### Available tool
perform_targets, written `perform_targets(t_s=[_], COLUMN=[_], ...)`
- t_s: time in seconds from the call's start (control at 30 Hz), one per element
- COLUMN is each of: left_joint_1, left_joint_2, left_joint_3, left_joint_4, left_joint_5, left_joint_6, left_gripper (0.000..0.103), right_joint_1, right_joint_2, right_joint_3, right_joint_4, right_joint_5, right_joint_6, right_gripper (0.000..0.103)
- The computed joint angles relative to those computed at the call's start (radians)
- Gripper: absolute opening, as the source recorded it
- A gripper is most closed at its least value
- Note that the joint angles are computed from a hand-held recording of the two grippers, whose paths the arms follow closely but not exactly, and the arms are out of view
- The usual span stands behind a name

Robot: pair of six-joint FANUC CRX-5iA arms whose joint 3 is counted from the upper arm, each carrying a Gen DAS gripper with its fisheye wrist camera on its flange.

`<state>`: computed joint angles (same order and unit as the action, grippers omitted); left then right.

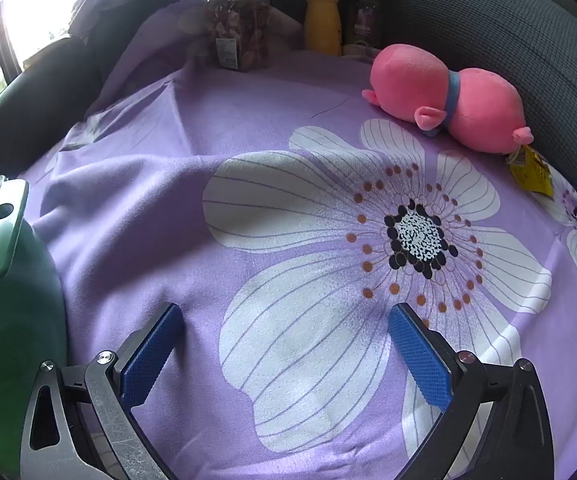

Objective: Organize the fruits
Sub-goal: 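Move the open right gripper toward the orange nearest the tools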

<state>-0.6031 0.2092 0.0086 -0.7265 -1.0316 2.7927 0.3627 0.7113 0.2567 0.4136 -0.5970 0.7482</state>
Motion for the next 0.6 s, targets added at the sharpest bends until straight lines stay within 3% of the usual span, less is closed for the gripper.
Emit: perform_targets(t_s=[0.13, 0.33, 0.5, 0.57, 0.6], left_joint_1=[0.016, 0.011, 0.010, 0.004, 0.002], left_joint_2=[-0.004, 0.057, 0.052, 0.057, 0.059], left_joint_3=[-0.009, 0.074, 0.071, 0.081, 0.083], left_joint_4=[0.038, 0.053, 0.047, 0.037, 0.036], left_joint_5=[0.044, 0.010, 0.018, 0.005, 0.004], left_joint_6=[-0.011, -0.053, -0.044, -0.039, -0.039], left_gripper=[0.102, 0.102, 0.102, 0.102, 0.102], right_joint_1=[0.000, 0.000, -0.004, 0.006, 0.010], right_joint_2=[-0.001, -0.001, -0.007, -0.023, -0.058], right_joint_3=[-0.004, -0.002, -0.007, 0.004, -0.039], right_joint_4=[0.006, 0.003, -0.008, -0.045, -0.038], right_joint_5=[0.004, 0.003, -0.001, -0.069, -0.059], right_joint_6=[-0.005, -0.003, 0.007, 0.006, -0.025], right_gripper=[0.102, 0.102, 0.102, 0.102, 0.102])
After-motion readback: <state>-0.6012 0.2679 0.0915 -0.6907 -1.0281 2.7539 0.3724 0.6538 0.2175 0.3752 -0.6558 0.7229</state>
